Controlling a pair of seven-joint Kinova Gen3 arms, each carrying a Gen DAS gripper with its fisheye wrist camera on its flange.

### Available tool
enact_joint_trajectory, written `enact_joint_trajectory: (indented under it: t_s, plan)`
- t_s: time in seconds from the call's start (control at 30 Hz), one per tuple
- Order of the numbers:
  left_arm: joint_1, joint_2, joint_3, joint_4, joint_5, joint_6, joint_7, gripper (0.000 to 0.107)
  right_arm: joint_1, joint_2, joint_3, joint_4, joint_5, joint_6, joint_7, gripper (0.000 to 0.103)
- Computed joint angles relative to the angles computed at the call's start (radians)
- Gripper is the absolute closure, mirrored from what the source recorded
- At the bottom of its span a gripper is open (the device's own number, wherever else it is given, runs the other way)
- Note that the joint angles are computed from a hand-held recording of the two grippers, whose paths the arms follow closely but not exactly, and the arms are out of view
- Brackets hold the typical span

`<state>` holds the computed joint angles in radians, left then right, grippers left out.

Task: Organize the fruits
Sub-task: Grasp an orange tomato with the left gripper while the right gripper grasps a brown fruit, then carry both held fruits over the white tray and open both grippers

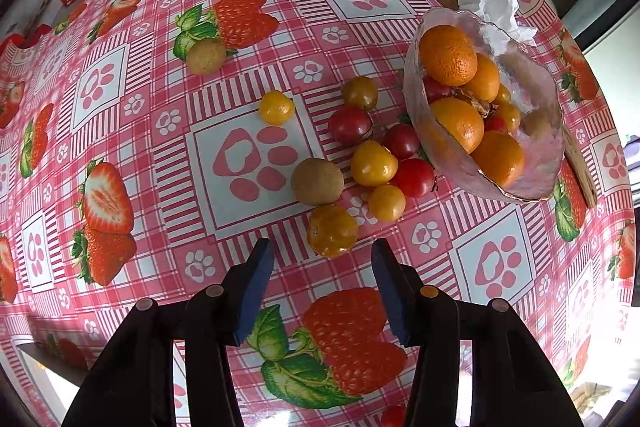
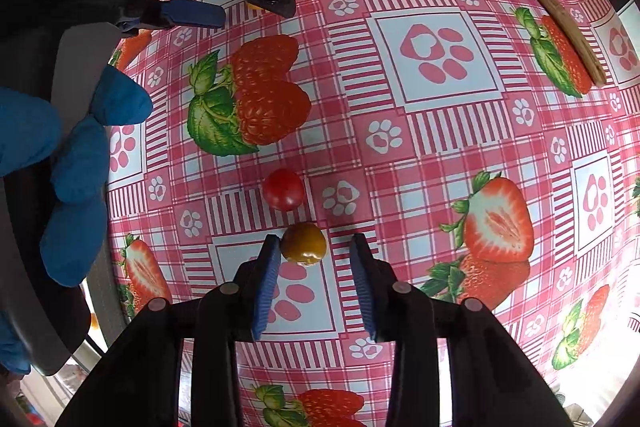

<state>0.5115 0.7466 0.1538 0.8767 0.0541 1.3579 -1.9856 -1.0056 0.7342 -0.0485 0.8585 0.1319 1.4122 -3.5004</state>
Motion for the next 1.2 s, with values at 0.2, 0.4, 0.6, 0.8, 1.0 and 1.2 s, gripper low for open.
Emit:
enact_joint_trajectory:
  t_s: [0.2,0.4,0.6,0.8,1.0,1.2]
  plan:
    - [-0.020,-0.008,0.008,0.011,0.022,-0.017,0.002,0.084,-0.002,-0.081,0.002,0.163,0.018,-0.159,-0.067,0.079]
    - [-0.090,-0.061,0.025,0.055,0.071,-0.017,-0.051,0.084,-0.020,-0.146,-0.007,0.279,0.059,-0.266,-0.149,0.079]
    - [-0.153,-0.117,0.026,0.105,0.108,-0.011,-0.093,0.084,-0.026,-0.170,-0.027,0.315,0.065,-0.285,-0.189,0.079]
    - [-0.216,-0.171,0.016,0.171,0.126,-0.009,-0.124,0.084,-0.025,-0.169,-0.043,0.289,0.059,-0.240,-0.175,0.079]
    - [-0.274,-0.221,0.005,0.233,0.133,-0.024,-0.159,0.084,-0.031,-0.149,-0.046,0.221,0.053,-0.182,-0.134,0.079]
    - [-0.333,-0.251,-0.006,0.264,0.152,-0.020,-0.178,0.084,-0.031,-0.096,-0.038,0.090,0.044,-0.101,-0.063,0.079]
